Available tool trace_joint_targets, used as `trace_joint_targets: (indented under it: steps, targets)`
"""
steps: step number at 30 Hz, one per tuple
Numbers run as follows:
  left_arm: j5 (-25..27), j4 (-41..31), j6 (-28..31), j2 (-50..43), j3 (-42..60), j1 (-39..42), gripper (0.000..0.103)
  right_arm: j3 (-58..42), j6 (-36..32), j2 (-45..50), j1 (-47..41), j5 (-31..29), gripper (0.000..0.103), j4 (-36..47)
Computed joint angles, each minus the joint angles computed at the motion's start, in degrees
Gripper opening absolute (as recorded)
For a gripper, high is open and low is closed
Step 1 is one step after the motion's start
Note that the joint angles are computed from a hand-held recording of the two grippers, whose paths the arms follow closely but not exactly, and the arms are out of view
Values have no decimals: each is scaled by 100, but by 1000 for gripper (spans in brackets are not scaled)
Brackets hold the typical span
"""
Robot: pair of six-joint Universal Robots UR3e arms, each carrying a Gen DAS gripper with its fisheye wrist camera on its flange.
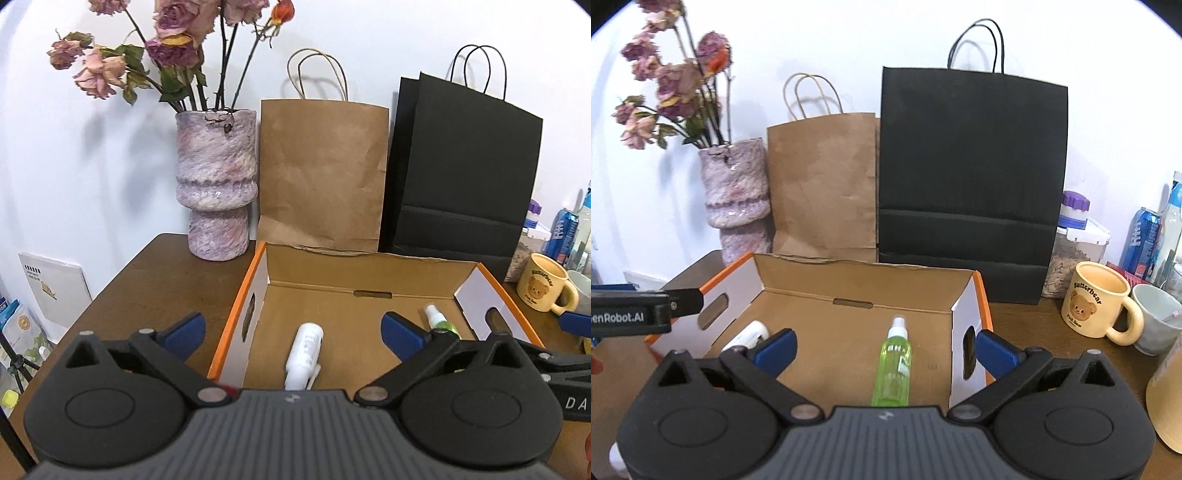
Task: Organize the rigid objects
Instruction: 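Lower both items into the red box and open both grippers, then withdraw both grippers from the box back toward the table items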
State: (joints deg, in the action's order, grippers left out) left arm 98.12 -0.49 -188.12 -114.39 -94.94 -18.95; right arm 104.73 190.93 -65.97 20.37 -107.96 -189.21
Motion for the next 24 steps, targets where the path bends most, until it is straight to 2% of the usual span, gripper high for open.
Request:
trace_joint_targets:
  steps: [11,24]
  targets:
    - [-73,566,-13,1154,-1595,21,103,1181,-46,-705,586,-387,103,-708]
    - [-105,803,16,2366,-3140,66,103,2457,151,-1226,1399,-1024,103,-1357]
